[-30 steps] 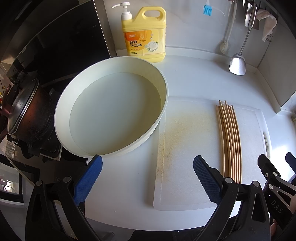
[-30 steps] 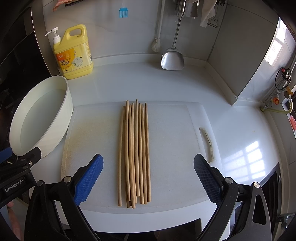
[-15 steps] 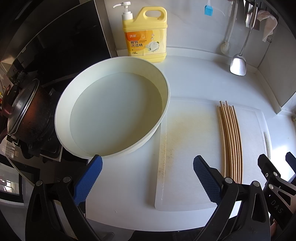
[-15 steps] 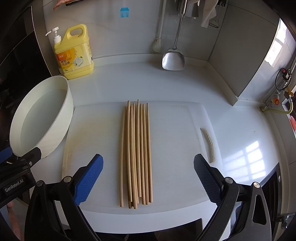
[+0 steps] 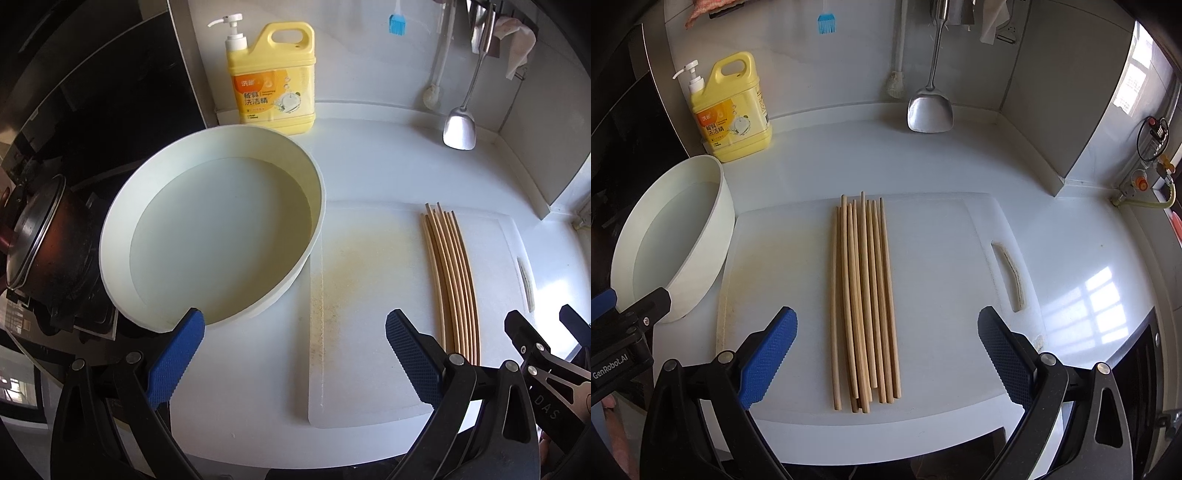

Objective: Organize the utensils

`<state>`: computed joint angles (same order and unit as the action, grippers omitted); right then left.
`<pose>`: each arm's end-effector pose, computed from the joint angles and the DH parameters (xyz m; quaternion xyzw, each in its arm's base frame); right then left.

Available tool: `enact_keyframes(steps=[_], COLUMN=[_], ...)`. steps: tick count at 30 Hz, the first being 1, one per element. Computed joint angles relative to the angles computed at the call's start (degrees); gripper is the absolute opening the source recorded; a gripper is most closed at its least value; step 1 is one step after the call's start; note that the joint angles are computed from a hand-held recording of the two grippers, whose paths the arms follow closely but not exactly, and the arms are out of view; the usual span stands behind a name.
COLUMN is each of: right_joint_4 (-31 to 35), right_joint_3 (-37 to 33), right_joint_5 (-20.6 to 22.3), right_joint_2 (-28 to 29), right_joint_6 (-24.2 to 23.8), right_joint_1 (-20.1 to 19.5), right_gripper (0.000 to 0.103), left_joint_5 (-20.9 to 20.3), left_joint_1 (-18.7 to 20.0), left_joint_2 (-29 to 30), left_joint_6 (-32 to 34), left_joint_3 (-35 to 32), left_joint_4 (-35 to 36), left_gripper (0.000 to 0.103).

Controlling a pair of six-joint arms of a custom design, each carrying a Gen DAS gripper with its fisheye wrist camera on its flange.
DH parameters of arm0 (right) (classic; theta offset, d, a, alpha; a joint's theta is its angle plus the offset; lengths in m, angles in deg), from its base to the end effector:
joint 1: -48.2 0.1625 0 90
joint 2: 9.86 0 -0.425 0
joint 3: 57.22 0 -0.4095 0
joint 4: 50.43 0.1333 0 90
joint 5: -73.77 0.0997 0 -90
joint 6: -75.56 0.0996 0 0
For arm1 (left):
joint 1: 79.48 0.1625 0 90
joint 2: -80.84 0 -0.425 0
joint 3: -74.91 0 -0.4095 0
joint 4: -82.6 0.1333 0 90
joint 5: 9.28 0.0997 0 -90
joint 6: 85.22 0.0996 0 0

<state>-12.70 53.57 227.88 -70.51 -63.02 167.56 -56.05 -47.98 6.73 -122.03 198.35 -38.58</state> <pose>0.2208 -0.3034 0.1714 -0.0988 -0.8417 0.3202 0.4235 -0.2830 -0.4098 0.1606 0.2298 0.8907 -0.1701 0.3534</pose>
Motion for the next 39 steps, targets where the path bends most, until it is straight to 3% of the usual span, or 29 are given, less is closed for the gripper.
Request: enact_keyframes(steps=[5,13,19,23,28,34,39], right_joint_4=[-2.16,-12.10,-19.74,-28.24,-33.69,-38.33,-41.98], right_joint_3=[3.16,10.54,14.35,17.46,19.93,21.50,21.36], right_joint_5=[0.66,-0.98,-4.97,-8.69,-16.09,-22.49,-22.79], right_joint_2=[-1.61,-9.65,-16.11,-21.41,-26.54,-28.63,-26.75], right_joint_6=[1.06,-6.97,-19.13,-33.40,-45.87,-54.65,-56.76], right_joint_1=[-0.48,-3.48,-8.63,-13.60,-19.98,-25.26,-26.49], right_gripper=[0.094,0.094,0.094,0.094,0.094,0.094,0.094], left_joint_5=[-1.53,-4.79,-5.20,-4.40,-1.56,1.56,2.74], left_joint_1=[-0.17,-0.35,-1.48,-3.20,-4.76,-5.50,-5.06], left_joint_2=[0.66,3.17,6.40,8.31,10.35,11.99,12.99], left_joint_6=[6.51,11.83,8.74,5.59,-0.24,-3.59,-2.01], left_joint_3=[2.19,4.20,4.78,6.54,7.97,9.24,10.81], left_joint_4=[-7.64,-16.13,-18.62,-22.05,-23.16,-26.03,-31.75], left_gripper=[0.097,0.097,0.097,0.097,0.097,0.097,0.097])
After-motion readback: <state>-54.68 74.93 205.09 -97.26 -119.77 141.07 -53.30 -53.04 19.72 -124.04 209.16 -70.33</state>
